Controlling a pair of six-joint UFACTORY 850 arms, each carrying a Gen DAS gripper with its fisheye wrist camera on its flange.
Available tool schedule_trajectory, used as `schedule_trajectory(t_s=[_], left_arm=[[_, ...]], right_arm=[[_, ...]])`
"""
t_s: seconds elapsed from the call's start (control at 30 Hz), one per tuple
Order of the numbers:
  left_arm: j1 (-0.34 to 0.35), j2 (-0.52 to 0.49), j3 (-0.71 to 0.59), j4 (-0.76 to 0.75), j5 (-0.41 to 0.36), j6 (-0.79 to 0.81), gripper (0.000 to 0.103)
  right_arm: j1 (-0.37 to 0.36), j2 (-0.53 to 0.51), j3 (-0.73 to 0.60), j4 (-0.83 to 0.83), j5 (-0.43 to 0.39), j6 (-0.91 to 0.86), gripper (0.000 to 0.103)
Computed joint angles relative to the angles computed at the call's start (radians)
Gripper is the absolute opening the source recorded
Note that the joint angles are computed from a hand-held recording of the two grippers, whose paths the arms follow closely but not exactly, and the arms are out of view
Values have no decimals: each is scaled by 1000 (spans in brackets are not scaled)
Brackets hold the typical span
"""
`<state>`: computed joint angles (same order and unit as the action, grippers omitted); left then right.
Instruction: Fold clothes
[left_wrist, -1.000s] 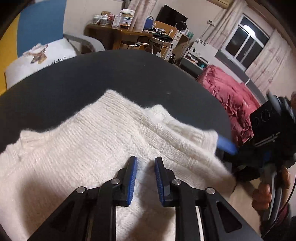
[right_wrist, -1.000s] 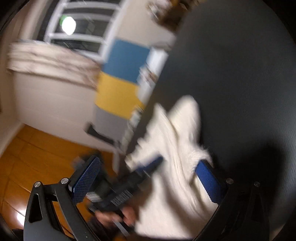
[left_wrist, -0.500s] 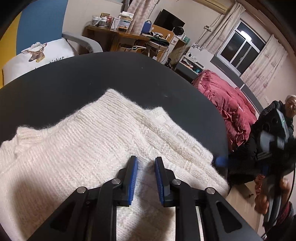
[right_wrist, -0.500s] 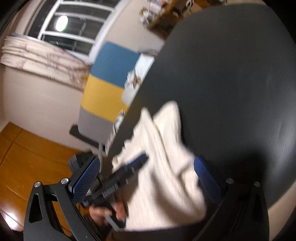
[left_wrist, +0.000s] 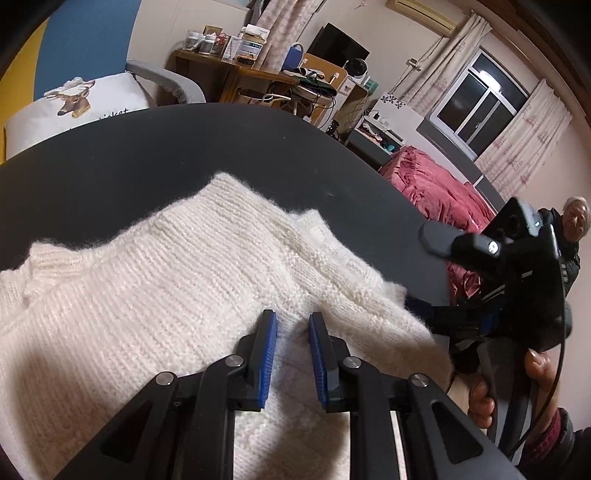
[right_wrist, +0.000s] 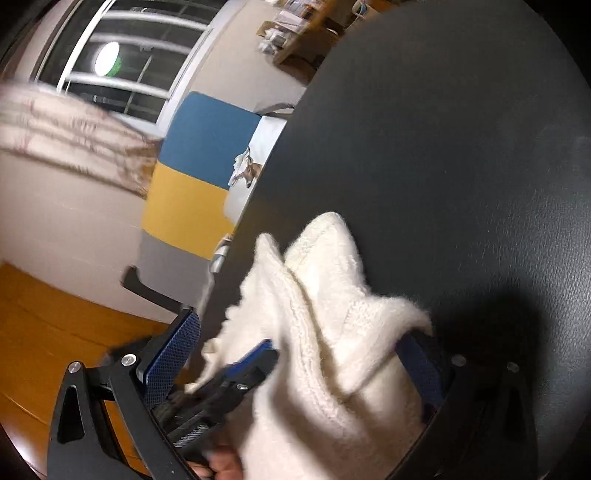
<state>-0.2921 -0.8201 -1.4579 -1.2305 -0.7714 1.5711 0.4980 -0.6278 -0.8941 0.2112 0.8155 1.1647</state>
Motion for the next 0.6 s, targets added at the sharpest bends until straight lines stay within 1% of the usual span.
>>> schedule_trajectory(t_s=[0.07, 0.1, 0.17, 0.23, 0.27, 0.33, 0.37, 0.4, 0.47, 0.5, 0.57, 0.6], left_arm=[[1, -3, -4, 1, -5, -4, 19], [2, -5, -5, 2, -8, -6, 19], [4, -8, -18, 17, -23, -31, 19], [12, -28, -75, 70, -84, -113, 19], [17, -40, -109, 90, -116, -146, 21], [19, -43, -152, 92, -124, -127, 22], [19, -59, -200, 112, -156, -138, 23], [17, -91, -273, 150, -222, -181, 24], [0, -151, -412, 217, -306, -244, 27], [-14, -179, -474, 258, -331, -263, 27], [-46, -241, -606, 350, -376, -311, 32], [-60, -291, -691, 397, -420, -359, 33]], right_arm=[[11, 4, -31, 47, -100, -77, 103], [13, 6, -32, 54, -110, -86, 103], [12, 18, -23, 19, -122, -67, 103], [12, 39, 5, -40, -123, -42, 103], [19, 57, 22, -55, -135, -64, 103], [35, 93, 55, -84, -162, -113, 103], [43, 111, 71, -97, -178, -138, 103], [53, 128, 83, -91, -177, -191, 103], [71, 140, 84, -103, -161, -314, 103], [72, 128, 65, -122, -175, -339, 103], [74, 101, 22, -161, -206, -382, 103], [75, 85, -1, -150, -231, -412, 103]])
